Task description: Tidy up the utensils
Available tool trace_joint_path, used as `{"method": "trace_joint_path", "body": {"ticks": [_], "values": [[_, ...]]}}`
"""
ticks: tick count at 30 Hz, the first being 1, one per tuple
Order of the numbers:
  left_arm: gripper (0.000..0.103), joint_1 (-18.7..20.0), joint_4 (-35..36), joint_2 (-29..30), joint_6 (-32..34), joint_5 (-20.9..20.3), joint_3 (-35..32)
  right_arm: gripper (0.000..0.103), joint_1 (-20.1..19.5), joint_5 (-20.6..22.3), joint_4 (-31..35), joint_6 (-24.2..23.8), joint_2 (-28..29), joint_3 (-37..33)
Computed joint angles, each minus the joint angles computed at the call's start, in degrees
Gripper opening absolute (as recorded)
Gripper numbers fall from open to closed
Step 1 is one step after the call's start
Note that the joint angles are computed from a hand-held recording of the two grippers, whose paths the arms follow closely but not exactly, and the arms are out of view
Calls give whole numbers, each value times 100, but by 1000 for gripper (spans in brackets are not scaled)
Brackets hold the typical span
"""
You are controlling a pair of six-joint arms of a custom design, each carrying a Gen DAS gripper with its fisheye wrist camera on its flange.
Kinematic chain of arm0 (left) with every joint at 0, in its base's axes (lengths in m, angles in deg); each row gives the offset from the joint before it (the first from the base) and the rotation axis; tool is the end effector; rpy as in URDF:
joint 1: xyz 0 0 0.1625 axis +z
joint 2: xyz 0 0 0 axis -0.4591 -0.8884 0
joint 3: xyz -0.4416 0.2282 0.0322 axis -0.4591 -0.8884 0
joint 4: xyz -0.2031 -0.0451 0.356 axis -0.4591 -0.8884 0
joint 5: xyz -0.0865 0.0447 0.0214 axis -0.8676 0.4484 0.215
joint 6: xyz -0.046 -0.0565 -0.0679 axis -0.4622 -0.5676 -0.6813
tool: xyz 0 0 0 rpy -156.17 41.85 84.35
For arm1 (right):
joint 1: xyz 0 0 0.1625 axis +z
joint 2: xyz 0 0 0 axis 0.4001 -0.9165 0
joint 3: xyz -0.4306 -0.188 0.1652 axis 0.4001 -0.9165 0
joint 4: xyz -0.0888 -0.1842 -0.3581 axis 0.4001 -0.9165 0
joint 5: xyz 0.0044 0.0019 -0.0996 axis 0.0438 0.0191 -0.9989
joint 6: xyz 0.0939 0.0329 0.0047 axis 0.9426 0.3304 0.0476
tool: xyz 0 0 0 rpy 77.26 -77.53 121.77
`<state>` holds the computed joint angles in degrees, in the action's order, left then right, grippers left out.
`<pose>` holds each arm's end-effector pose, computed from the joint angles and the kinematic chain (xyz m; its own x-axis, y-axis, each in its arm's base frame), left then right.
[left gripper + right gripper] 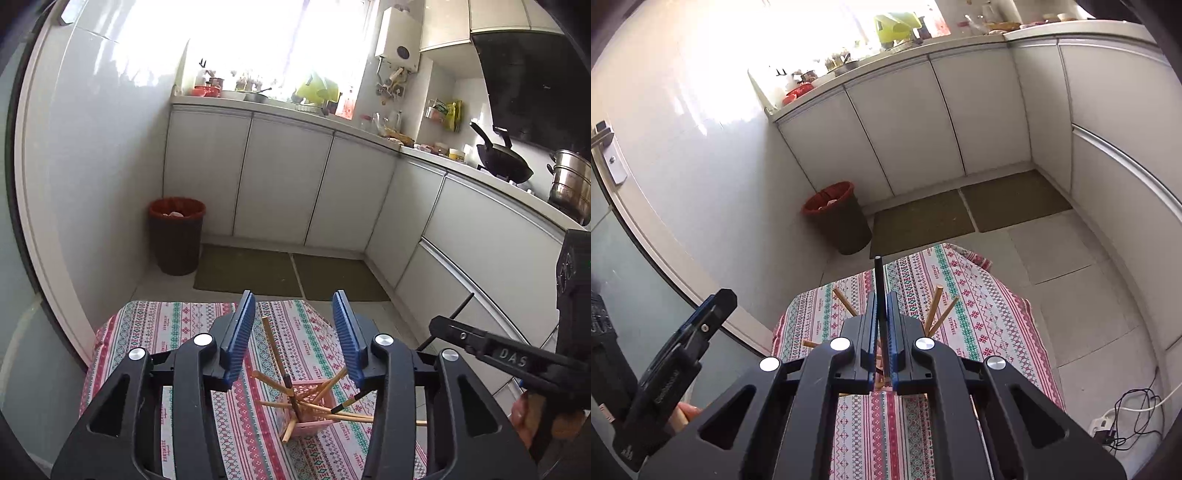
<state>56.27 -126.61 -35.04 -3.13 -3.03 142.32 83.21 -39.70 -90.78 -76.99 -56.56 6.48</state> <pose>-0.6066 -0.5650 0.2062 -0.7905 0.3887 -0.4733 0.6124 0.4891 -0.6211 0.2521 -0.5739 0.5548 -0.9068 0.1850 0.3788 -0.1829 0.6370 -0.7489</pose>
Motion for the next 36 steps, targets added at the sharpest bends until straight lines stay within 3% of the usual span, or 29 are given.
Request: {"method": "trace_joint_path", "body": {"ticks": [5, 7, 9, 14, 20, 25, 31, 36], "values": [[47, 10, 223, -1, -138, 197, -62, 11, -136, 56, -405, -276, 196, 142], [52, -36, 193, -2, -68, 406, -30, 32, -200, 29, -408, -265, 233, 184], [65, -105, 101, 5, -8, 663, 26, 34, -203, -8, -484, -167, 179, 257], [67, -244, 133, 1, 24, 916, 122, 39, 90, -797, -931, -442, 106, 468], [78, -415, 119, -83, 12, 1147, 335, 46, 330, -1272, -1123, -510, -65, 722], [87, -507, 409, -186, -379, 1313, 549, 66, 493, -1596, -1368, -552, -178, 951], [96, -608, 619, -285, -703, 1348, 804, 89, 642, -2375, -2175, -773, -157, 1225], [96, -689, 713, -282, -797, 1370, 886, 96, 667, -2851, -2974, -1151, -72, 1375]]}}
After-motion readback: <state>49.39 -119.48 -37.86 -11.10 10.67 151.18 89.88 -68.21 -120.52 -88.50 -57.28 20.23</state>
